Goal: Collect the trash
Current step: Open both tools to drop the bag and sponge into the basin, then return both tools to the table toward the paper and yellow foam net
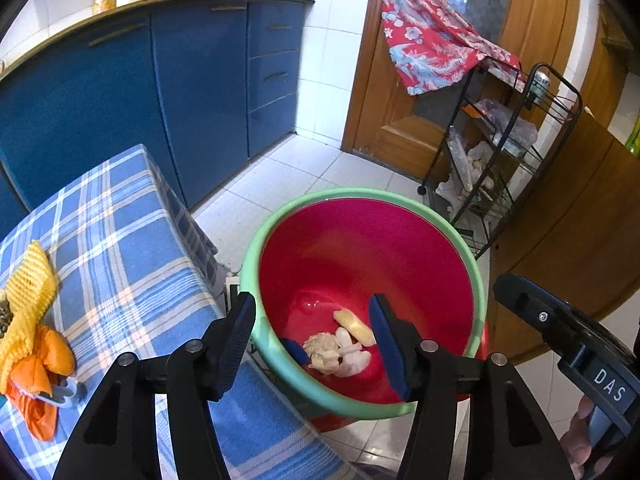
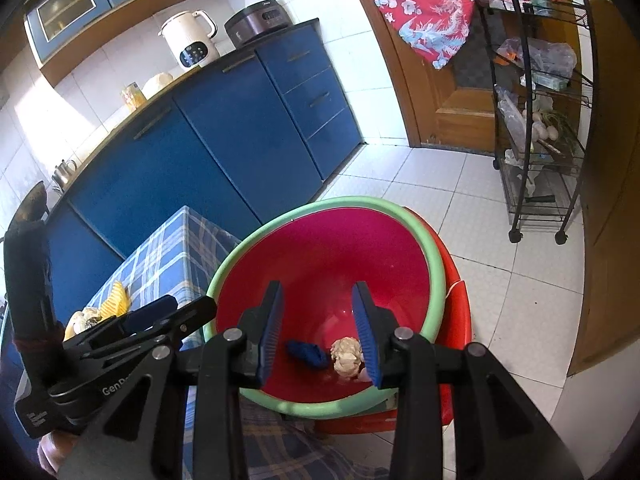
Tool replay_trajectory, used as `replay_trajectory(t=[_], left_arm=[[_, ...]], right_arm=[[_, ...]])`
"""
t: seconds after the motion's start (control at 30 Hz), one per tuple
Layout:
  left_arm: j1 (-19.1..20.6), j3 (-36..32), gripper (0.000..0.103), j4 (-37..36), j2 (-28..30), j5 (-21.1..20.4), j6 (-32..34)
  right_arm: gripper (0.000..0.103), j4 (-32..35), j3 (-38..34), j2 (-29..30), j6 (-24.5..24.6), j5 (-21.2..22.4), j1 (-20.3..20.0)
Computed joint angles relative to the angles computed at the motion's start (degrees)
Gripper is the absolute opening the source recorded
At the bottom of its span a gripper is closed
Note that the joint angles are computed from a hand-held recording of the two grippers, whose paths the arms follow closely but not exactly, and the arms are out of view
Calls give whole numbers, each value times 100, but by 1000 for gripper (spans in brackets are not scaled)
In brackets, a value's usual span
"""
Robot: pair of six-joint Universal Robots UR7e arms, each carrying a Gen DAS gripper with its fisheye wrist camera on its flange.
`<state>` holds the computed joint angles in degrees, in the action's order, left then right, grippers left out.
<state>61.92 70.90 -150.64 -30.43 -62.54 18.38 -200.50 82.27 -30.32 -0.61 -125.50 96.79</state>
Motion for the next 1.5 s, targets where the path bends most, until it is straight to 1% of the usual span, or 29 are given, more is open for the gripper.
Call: replay_trajectory(t=[0.2,0.6,0.9,1.17,1.37,1.5], left_arm=[[21,296,61,-248,-259,-17,-60],[100,959,61,-833,-929,323,-144],[295,1227,61,-1162,-1363,722,-358],[553,1202,61,-1302,-1585,1115,-560],[754,880,61,-1296,-1580,1389,-589],[852,581,61,-1203,-1508,1474,-581]], right_arm=[[40,-107,78,-26,-71,17,73],[47,-4,-5,107,-165,143,279],[50,482,-547,498,-258,318,489],[52,1039,-1137,888,-387,509,638],[52,1502,-1713,1207,-479,597,716],[53,1815,-2109,1401,-527,636,742]])
